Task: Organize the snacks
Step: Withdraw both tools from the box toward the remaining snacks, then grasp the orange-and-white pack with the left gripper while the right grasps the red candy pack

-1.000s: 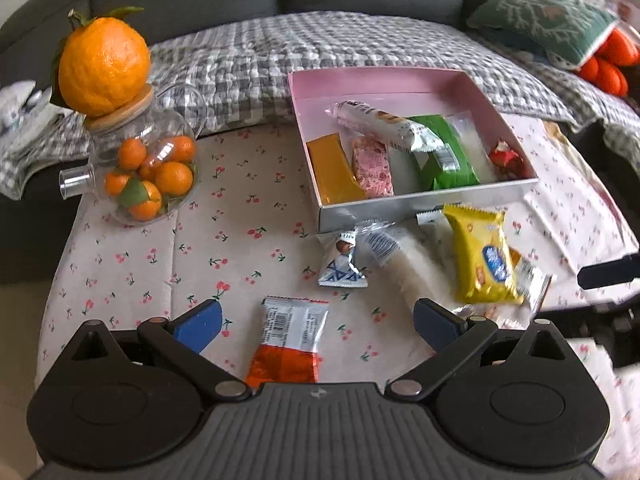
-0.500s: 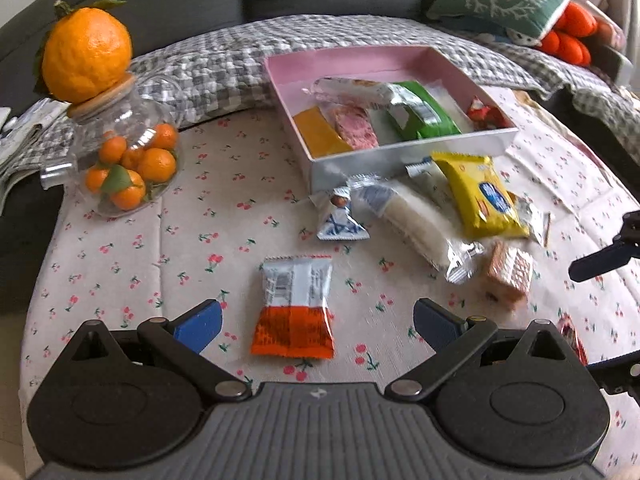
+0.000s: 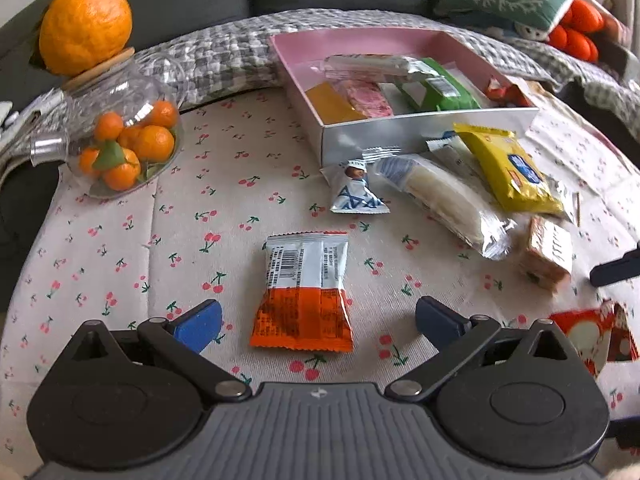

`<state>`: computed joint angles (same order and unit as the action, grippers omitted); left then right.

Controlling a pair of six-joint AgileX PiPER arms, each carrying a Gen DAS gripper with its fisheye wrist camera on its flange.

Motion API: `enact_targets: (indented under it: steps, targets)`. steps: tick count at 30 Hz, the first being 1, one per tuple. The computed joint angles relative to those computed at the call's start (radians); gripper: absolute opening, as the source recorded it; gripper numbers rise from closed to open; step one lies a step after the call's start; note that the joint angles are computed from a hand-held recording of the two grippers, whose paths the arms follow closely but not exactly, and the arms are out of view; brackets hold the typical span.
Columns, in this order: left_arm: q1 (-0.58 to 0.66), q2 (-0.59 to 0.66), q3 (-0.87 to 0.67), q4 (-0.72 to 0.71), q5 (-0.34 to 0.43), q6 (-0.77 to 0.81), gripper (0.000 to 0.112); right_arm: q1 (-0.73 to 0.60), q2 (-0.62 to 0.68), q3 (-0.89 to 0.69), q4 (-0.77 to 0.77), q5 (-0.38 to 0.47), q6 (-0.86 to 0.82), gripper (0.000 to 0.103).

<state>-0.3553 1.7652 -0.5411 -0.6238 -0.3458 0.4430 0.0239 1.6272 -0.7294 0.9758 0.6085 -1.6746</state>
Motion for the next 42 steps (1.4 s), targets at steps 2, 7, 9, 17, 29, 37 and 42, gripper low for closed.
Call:
enact_targets:
  steps: [2,7,9,17,29,37,42]
  targets:
    - [0.009,0.006,0.002,0.055,-0.005,-0.055,0.103,0.005,-0.001,-0.001,-0.004,-0.003,0.006,0.103]
    - [0.048,0.015,-0.004,0.199,0.019,-0.209,0.103,0.039,0.003,-0.021,-0.062,-0.022,0.091,0.103]
    - [0.045,0.011,-0.01,0.172,0.032,-0.182,0.103,0.05,0.006,-0.032,-0.089,-0.024,0.124,0.103]
    - [0.056,-0.007,-0.029,0.172,0.084,-0.167,0.083,0.059,0.003,-0.031,-0.088,-0.033,0.103,0.101]
    - [0.064,-0.03,-0.05,0.059,0.13,-0.076,0.041,0.045,-0.004,-0.055,-0.067,0.032,0.079,0.03]
    - [0.065,-0.044,-0.077,-0.24,0.166,0.175,0.038,0.029,0.001,-0.089,-0.075,0.096,0.135,0.028]
    - [0.083,-0.072,-0.083,-0.297,0.188,0.199,0.036,0.016,-0.001,-0.113,-0.041,0.138,0.156,0.028]
